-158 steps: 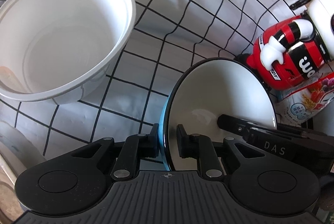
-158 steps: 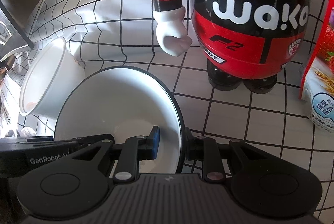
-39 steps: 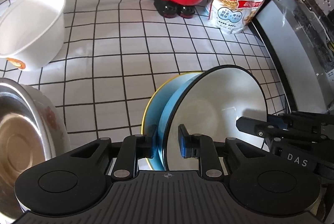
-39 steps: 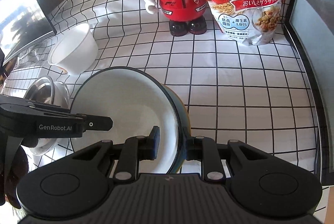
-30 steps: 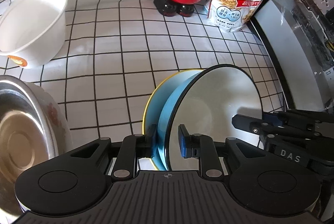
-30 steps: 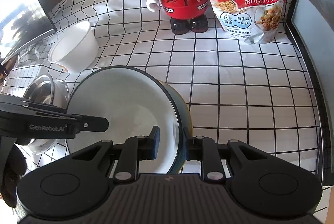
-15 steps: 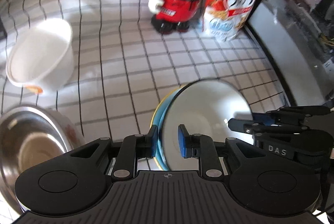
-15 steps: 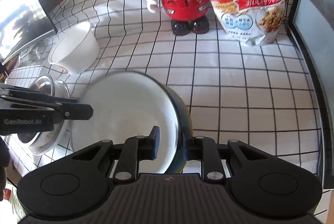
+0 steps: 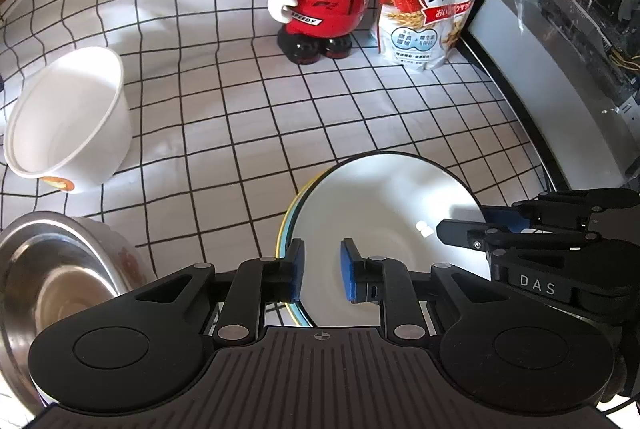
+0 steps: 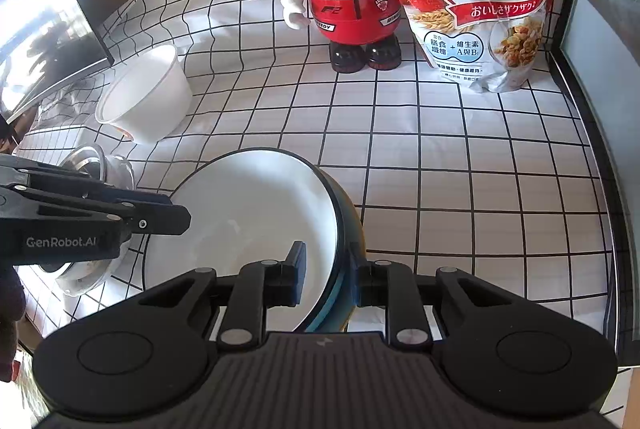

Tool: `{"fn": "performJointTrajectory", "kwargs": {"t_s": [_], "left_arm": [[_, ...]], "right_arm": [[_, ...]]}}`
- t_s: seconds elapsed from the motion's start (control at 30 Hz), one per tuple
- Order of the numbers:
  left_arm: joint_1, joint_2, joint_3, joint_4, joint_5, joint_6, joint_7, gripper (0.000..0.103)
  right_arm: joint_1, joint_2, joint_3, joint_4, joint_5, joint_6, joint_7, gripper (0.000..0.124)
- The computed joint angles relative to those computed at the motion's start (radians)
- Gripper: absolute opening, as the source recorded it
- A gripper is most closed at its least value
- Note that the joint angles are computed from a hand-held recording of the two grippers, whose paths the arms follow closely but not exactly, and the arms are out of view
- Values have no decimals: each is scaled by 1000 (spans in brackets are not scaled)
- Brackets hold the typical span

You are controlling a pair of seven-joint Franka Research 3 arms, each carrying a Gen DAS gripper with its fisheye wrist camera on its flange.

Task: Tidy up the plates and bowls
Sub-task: 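Open both tools to release the blue bowl, then move both tools to the orange-labelled white bowl and grip its rim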

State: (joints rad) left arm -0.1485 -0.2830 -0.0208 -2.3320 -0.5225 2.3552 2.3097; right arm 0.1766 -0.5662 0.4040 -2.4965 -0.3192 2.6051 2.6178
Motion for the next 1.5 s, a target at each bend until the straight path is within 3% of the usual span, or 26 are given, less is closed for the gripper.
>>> {"fn": "performJointTrajectory", "kwargs": {"t_s": [0.13,0.37,0.5,0.7,0.9,1.03,1.13,1.27,1.5], "left_arm": [[1,7,13,5,-19,-26,27,22],[36,12,63,46,-150,-132,117,22],[95,42,97,126,-223,-204,137,22],[232,201,116,369,-276,-245,48,22],[325,432,72,618,-180,-213,-111,22],[363,551,33,691,-170,-141,-205,22],[395,609,-4,718,-173,-144,-246,22],[419,666,-56,750,-123,-154,-254,22],[431,741,-120,790,12,-141,-313,22]], "right_arm": [[1,7,2,12,0,-22,3,22],[3,-7,15,84,-23,-133,36,23],[-18,33,39,221,-79,-211,50,26],[-17,239,63,529,-218,-295,32,48],[57,558,29,858,-236,-329,-95,54],[123,783,-15,1078,-269,-380,-149,55],[181,941,-67,1252,-295,-437,-174,61],[217,1079,-117,1404,-226,-478,-169,61],[228,1211,-164,1530,-54,-501,-237,60]]}}
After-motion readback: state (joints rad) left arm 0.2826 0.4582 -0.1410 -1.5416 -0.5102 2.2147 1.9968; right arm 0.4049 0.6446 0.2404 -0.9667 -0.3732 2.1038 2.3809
